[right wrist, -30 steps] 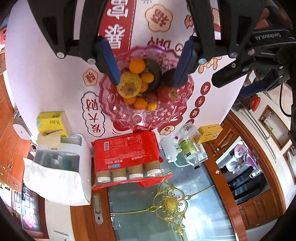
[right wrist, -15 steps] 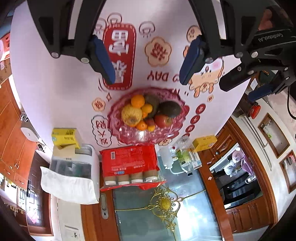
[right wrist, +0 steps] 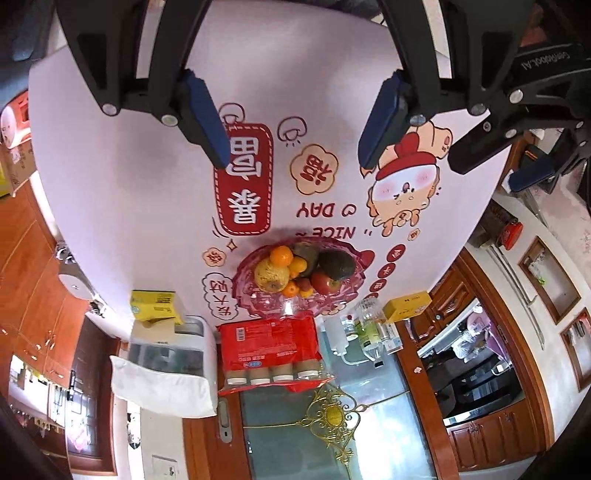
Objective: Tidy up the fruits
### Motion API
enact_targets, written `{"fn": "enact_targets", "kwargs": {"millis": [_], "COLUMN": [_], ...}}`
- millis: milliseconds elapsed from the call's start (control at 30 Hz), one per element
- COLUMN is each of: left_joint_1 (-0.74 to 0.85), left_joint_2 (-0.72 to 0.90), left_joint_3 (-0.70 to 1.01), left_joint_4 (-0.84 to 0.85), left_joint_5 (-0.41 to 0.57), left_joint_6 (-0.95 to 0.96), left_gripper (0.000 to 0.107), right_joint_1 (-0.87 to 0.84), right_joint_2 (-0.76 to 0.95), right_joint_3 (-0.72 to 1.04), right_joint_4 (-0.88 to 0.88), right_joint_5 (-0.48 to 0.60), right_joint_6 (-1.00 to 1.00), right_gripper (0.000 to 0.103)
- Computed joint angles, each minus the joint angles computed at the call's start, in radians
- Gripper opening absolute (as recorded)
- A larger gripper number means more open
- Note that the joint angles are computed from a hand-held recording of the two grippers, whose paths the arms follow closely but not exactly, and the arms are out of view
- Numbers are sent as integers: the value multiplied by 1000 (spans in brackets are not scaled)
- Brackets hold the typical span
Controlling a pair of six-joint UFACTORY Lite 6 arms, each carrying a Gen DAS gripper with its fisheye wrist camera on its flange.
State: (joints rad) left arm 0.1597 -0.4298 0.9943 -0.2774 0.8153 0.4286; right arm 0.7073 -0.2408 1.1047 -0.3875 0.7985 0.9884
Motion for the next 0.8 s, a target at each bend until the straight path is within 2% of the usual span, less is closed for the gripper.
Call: {"fn": "enact_targets", "kwargs": {"millis": [133, 433, 800], "left_joint_1": [-23, -33, -83], "left_joint_2": [-44, -6, 35], "left_joint_3": [-33, -35, -41], "left_joint_4": [78, 86, 110], "left_joint_5": [-18, -6, -34], "left_joint_6": [-67, -92, -154], "left_gripper": [102, 102, 102], "right_joint_1": [39, 71, 16], "right_joint_2": [-30, -51, -59], "right_joint_3": [-24, -35, -66], "right_joint_4": [-23, -95, -58], "right_joint_5": [39, 85, 50], "right_joint_6": [71, 141, 85], "right_gripper": [72, 72, 72]}}
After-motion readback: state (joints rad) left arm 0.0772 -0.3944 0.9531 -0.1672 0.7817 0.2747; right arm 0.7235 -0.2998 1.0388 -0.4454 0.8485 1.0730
